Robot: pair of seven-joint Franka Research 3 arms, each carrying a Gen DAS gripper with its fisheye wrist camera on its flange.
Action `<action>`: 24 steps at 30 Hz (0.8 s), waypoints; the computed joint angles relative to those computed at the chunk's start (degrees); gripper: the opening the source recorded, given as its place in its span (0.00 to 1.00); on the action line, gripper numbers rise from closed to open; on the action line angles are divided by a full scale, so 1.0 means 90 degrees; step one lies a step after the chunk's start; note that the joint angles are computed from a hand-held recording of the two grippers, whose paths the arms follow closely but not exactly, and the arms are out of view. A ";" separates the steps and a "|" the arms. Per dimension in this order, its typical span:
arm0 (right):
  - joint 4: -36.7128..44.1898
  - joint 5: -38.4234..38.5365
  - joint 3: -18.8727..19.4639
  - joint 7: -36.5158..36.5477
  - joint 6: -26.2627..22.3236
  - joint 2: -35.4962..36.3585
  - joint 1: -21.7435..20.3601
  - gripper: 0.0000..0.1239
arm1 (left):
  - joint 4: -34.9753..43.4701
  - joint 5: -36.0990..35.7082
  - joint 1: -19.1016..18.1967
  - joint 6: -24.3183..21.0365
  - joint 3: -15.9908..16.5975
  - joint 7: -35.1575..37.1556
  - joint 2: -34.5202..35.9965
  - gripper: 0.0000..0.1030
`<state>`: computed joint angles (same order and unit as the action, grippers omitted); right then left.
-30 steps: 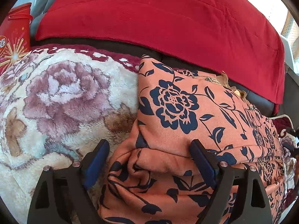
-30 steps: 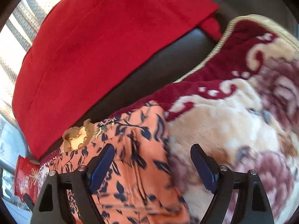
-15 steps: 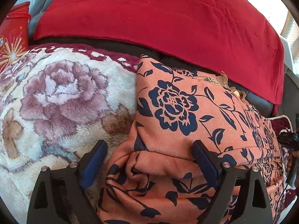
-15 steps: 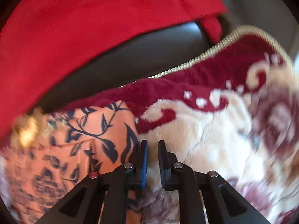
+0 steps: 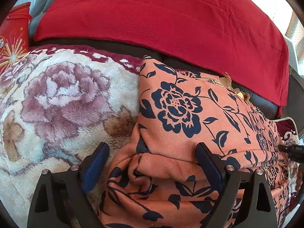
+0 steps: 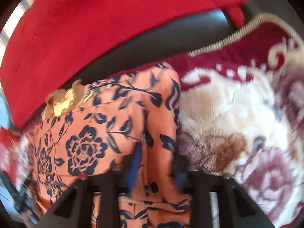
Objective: Fold small clothes
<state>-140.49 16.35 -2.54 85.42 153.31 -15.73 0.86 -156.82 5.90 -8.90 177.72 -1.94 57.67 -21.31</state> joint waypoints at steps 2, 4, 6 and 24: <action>0.0008 -0.1583 0.0665 0.1035 0.0078 -0.0023 -0.0570 0.15 | 0.0012 0.0035 0.0054 -0.0028 -0.0058 -0.0033 -0.0001 0.90; 0.0123 -0.1952 0.0694 0.1579 -0.0123 0.0079 -0.0646 0.15 | 0.0011 0.0044 0.0056 -0.0023 -0.0062 -0.0046 -0.0002 0.90; 0.0038 -0.1355 0.0350 0.1541 -0.0121 0.0006 -0.0388 0.16 | -0.0009 -0.0008 -0.0045 0.0003 0.0044 -0.0005 -0.0013 0.90; -0.1586 -0.0826 0.1068 0.0919 0.2586 -0.0444 -0.0338 0.77 | 0.0013 0.0096 0.0087 -0.0109 -0.0116 -0.0118 -0.0051 0.90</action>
